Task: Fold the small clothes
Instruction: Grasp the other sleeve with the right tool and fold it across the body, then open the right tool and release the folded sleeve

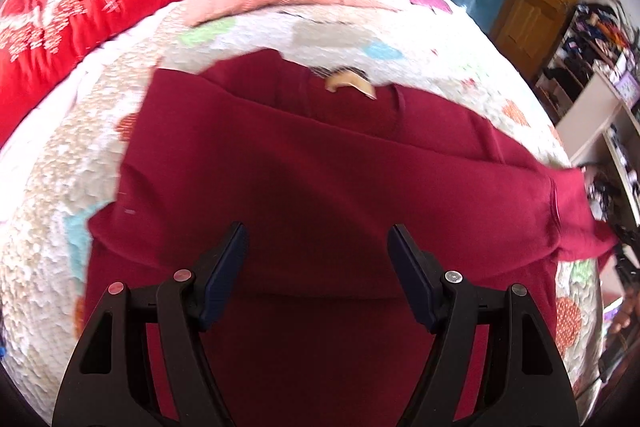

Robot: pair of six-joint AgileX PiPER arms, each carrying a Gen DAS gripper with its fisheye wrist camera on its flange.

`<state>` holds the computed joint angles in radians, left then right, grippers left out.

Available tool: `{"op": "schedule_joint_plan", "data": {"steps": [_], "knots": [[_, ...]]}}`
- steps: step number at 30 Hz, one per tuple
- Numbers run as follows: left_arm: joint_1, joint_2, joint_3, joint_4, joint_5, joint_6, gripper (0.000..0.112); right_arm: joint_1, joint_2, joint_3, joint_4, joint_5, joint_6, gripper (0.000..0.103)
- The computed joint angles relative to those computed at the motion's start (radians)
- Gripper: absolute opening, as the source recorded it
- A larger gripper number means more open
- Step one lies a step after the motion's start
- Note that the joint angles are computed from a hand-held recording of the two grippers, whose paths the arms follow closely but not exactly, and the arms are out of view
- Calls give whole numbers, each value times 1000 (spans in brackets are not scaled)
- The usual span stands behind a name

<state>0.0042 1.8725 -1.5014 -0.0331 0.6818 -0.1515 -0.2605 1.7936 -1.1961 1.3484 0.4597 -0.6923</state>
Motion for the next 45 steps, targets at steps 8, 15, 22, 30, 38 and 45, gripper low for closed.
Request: {"op": "schedule_joint_plan", "data": {"steps": [8,15,22,30,38,45], "knots": [[97,-12,2,-50,5,37,72,218,-194,-74,-221,-71,11,15],[221,-27,3,-178,31,147,72,623,0,-391,-637,-14,293,21],[321,-31,14,-316,48,276,72,791,295,-682,-883,257,488,58],[320,-45,5,-412,71,346,72,683,181,-503,-718,147,412,71],[375,-97,-6,-396,89,366,72,623,500,-952,-524,239,617,71],[463,-60,-36,-503,130,423,72,687,510,-1049,-352,387,334,71]]}}
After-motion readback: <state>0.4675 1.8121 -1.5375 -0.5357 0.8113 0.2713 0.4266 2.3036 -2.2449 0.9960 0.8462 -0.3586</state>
